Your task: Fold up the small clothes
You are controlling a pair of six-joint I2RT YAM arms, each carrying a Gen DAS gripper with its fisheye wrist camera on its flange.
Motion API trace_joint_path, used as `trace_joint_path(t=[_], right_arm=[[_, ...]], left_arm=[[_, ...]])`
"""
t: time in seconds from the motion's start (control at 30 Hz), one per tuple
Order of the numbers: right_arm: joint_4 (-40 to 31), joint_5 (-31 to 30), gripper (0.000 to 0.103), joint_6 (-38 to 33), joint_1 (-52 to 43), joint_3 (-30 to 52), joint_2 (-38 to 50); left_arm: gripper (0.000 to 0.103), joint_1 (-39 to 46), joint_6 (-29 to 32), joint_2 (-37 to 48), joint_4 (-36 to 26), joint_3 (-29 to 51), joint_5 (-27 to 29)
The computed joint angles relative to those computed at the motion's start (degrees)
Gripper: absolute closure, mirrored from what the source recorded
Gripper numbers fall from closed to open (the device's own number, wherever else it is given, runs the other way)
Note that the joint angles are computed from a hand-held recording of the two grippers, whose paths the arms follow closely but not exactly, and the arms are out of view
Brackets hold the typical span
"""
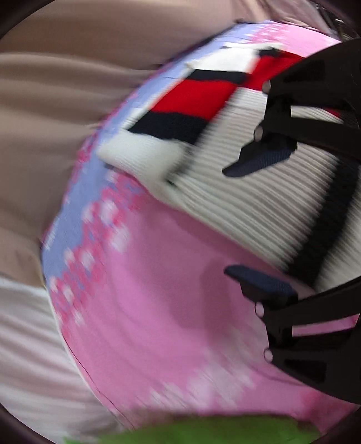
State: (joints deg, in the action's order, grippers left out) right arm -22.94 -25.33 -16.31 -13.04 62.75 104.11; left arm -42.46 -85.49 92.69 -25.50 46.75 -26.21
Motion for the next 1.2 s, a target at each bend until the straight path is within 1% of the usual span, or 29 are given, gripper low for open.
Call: trace_joint_path(t=[0.03, 0.1, 0.13, 0.17, 0.2, 0.23, 0.27, 0.33, 0.37, 0.43, 0.47, 0.5, 0.53, 0.57, 0.6, 0.63, 0.67, 0.7, 0.73, 0.8, 0.83, 0.9, 0.97, 1.0, 1.07, 1.1, 1.13, 1.17, 1.2], right_arm=[[-1.36, 0.38, 0.048, -2.52, -1.12, -3.53, -2.91], [-6.86, 1.07, 0.048, -9.99, -5.34, -8.58, -7.27], [-9.56, 1.82, 0.047, -14.03, -7.75, -11.49, -9.32], [-11.35, 2.78, 0.047, -17.06, -9.80, -14.15, -11.08], [-13.20, 3.64, 0.047, -20.02, -12.64, -16.42, -11.93], [-14.23, 3.96, 0.047, -20.59, -13.77, -17.87, -12.08], [-15.19, 3.66, 0.045, -20.63, -14.68, -18.76, -11.75], [-15.50, 0.06, 0.043, -21.77, -16.49, -20.93, -13.17], [-15.57, -1.16, 0.043, -21.55, -16.01, -21.08, -12.67], [-13.33, -3.41, 0.042, -20.54, -14.38, -22.20, -12.67], [-11.66, -3.92, 0.044, -19.41, -12.87, -22.49, -12.64], [-9.51, -3.95, 0.059, -18.22, -11.28, -22.81, -12.74], [-8.89, -3.93, 0.078, -17.72, -10.45, -22.29, -12.06], [-9.28, -3.42, 0.095, -17.68, -10.31, -21.67, -11.49], [-10.51, -3.91, 0.096, -16.74, -10.51, -20.08, -11.06], [-11.77, -5.78, 0.096, -17.09, -12.78, -18.65, -11.01], [-13.42, -6.80, 0.096, -17.75, -14.34, -17.42, -11.91], [-16.48, -7.95, 0.096, -20.09, -16.87, -15.72, -13.34], [-19.00, -8.58, 0.097, -22.28, -18.82, -14.60, -14.21], [-25.30, -9.11, 0.097, -28.83, -23.52, -11.85, -15.57], [-28.90, -8.65, 0.097, -33.53, -26.51, -10.36, -16.31], [-34.80, -5.99, 0.097, -42.04, -31.98, -7.82, -16.60], [-40.40, -2.65, 0.097, -48.57, -37.13, -4.67, -14.78], [-43.47, 0.61, 0.097, -53.04, -40.72, -3.07, -13.36], [-47.67, 5.91, 0.097, -59.05, -44.85, -1.21, -11.49], [-50.85, 9.41, 0.097, -63.92, -48.09, 0.18, -10.57], [-53.19, 11.47, 0.097, -66.53, -49.94, 1.33, -10.34], [-55.62, 11.97, 0.097, -67.78, -50.99, 2.96, -9.86], [-59.47, 10.92, 0.097, -68.04, -51.35, 5.61, -9.49]], left_arm=[[0.031, -2.79, -3.06, -1.90, -1.41, -2.25, 0.59], [0.027, -10.11, -12.55, -4.39, -4.85, -6.39, 3.32], [0.026, -12.61, -16.17, -4.94, -5.45, -7.51, 4.39], [0.025, -16.97, -22.46, -5.56, -4.94, -9.51, 5.81], [0.024, -19.80, -26.16, -5.50, -4.57, -10.16, 5.92], [0.023, -22.44, -28.90, -4.95, -5.82, -9.50, 4.56], [0.019, -24.53, -31.19, -3.87, -6.70, -8.33, 4.09], [0.016, -25.99, -32.96, -2.52, -4.02, -8.07, 3.49], [0.014, -26.51, -33.92, -0.62, -5.23, -6.30, 2.22], [0.015, -25.25, -32.36, 2.56, -7.89, -2.95, 2.17], [0.024, -24.24, -31.25, 3.63, -9.23, -1.36, 2.48], [0.051, -23.74, -30.11, 3.75, -9.57, -0.66, 1.69], [0.066, -23.15, -28.60, 2.96, -7.91, -1.33, 1.85], [0.083, -21.80, -26.16, 0.36, -4.03, -3.54, 3.59], [0.093, -21.71, -26.24, -1.62, -3.40, -4.41, 3.91], [0.093, -22.51, -26.87, -2.83, -4.51, -3.97, 3.24], [0.096, -24.08, -26.96, -4.43, -7.29, -2.60, 2.20], [0.098, -25.78, -27.07, -5.16, -10.66, -0.43, 1.53], [0.098, -28.03, -27.27, -5.45, -13.77, 2.02, 0.90], [0.099, -32.02, -27.35, -4.90, -16.93, 5.71, 1.38], [0.099, -33.89, -27.47, -4.05, -18.06, 7.70, 2.24], [0.099, -38.35, -28.46, -1.35, -19.07, 11.52, 5.32], [0.099, -42.25, -29.41, 2.09, -17.92, 14.79, 9.70], [0.099, -44.05, -29.94, 3.14, -17.19, 15.99, 11.76], [0.099, -46.49, -32.09, 2.74, -17.86, 17.46, 13.48], [0.099, -47.27, -33.71, 1.27, -19.86, 18.14, 12.81], [0.099, -47.14, -34.11, 0.34, -22.23, 19.12, 11.82], [0.099, -46.44, -33.93, -0.63, -26.58, 21.47, 9.29], [0.099, -44.66, -32.18, -1.53, -29.27, 23.04, 6.75]])
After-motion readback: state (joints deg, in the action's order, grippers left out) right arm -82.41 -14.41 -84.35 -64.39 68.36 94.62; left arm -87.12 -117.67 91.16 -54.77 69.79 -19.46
